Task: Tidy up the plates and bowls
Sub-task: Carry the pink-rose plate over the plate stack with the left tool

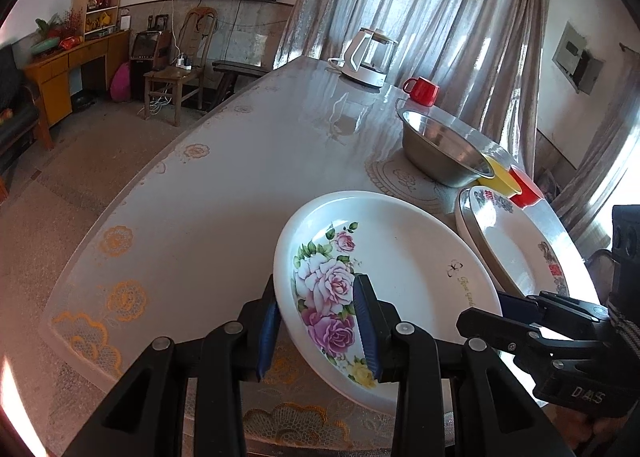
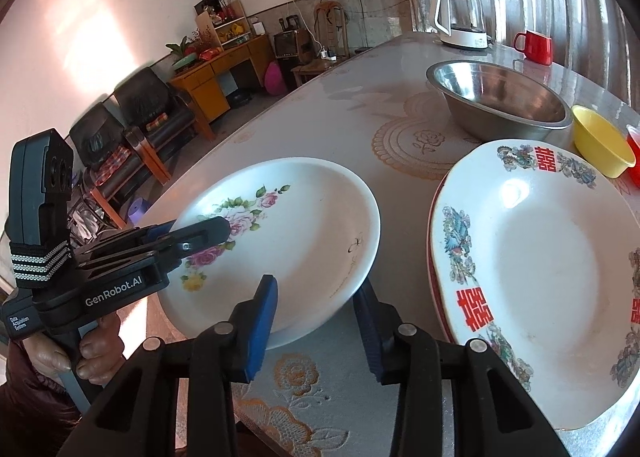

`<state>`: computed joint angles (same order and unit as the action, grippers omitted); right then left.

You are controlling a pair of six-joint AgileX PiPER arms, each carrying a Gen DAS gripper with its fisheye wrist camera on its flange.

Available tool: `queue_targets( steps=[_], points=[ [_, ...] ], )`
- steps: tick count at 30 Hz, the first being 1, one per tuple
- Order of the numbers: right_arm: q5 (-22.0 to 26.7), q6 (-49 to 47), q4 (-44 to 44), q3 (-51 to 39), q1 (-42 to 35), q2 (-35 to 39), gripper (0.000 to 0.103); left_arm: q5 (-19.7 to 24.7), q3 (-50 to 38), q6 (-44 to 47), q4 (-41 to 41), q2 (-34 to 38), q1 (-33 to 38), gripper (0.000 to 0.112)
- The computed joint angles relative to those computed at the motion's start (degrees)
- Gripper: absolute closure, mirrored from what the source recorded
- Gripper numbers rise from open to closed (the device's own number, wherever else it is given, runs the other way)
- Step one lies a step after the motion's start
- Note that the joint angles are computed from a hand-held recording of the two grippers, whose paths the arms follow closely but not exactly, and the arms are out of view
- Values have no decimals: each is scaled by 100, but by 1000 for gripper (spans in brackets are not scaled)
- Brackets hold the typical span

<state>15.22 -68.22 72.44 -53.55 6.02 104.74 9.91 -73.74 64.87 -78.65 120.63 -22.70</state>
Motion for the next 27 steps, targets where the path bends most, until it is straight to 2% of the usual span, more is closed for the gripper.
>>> queue_targets(
  steps=[6, 14, 21, 27],
  points=[
    [97, -619, 619, 165, -102, -130, 64, -112, 154, 884, -782, -181, -51, 77],
    [279, -1307, 1321, 375, -351, -348, 64, -154, 101, 959, -761, -334, -173, 77],
    [345, -1565, 1636, 527, -633, -568, 64, -129, -204, -216, 504, -317, -395, 77],
    [423, -1955, 2018, 761, -1064, -788, 64, 8, -750, -1631, 1992, -133, -676, 77]
  ],
)
